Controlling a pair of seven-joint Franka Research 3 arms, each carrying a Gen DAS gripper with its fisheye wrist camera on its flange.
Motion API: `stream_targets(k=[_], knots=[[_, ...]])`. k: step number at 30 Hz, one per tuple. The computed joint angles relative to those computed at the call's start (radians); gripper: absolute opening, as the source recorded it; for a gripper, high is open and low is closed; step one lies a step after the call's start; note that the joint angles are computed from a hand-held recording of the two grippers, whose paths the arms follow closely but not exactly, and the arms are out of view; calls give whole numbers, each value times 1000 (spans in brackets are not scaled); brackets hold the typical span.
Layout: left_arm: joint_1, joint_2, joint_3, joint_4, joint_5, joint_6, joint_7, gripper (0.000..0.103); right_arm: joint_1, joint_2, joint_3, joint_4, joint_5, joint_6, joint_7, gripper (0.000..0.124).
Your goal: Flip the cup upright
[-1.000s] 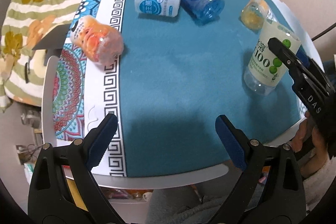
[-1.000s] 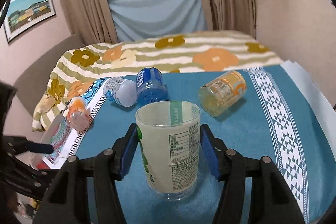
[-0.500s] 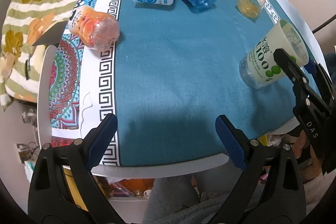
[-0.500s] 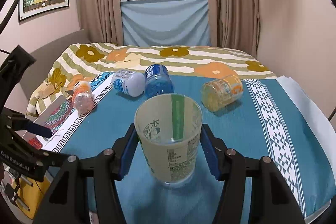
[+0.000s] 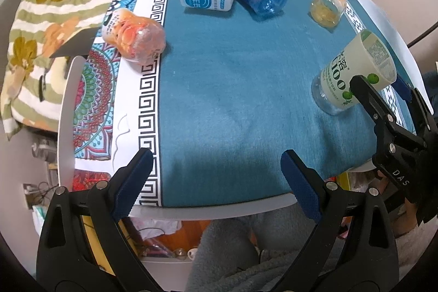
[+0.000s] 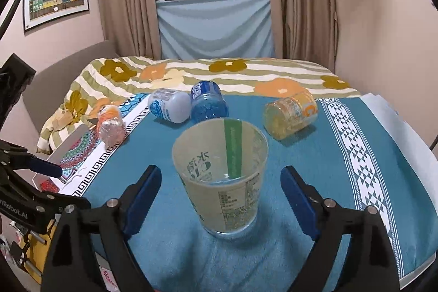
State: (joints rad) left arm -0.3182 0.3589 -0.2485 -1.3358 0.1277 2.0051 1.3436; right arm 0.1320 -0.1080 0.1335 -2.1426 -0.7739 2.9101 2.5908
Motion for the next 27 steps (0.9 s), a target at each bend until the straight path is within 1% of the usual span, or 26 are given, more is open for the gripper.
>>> stream_targets(k=[2,4,7,10,11,12,13,15,20,21,25,27], knots=[[2,-9,0,-7,-5,3,-8,100,24,-2,-21,-10,128,4,-104,103],[3,-17,0,-9,-9,7,-17,100,27,-10,-24,-15,191,-2,-146,103],[1,-34,0,-7,-6,21,-33,100,32,-38,-28,-17,303,-46,-236,103],[-1,-51,-1,5,-6,45,-50,100,25,-77,-21,0,372,-115,-303,103],[-3,-54,0,13,-2,50,-55,100,22,-93,-17,17,390,-158,-326,103],[-7,-55,1,26,6,55,-63,100,18,-101,-12,29,400,-186,-341,103],[-12,-57,2,38,16,60,-72,100,17,-112,-11,55,417,-238,-365,103],[-23,-62,6,60,43,77,-96,100,17,-124,-11,93,453,-309,-406,103],[-53,-79,15,105,117,121,-173,100,0,-134,-4,226,475,-500,-439,103],[-61,-80,18,113,138,126,-191,102,-2,-132,-2,253,470,-534,-439,103],[-89,-87,24,137,221,153,-240,103,-5,-126,1,315,447,-619,-427,103],[-101,-88,25,148,255,157,-247,103,-2,-124,-2,329,447,-635,-423,103]])
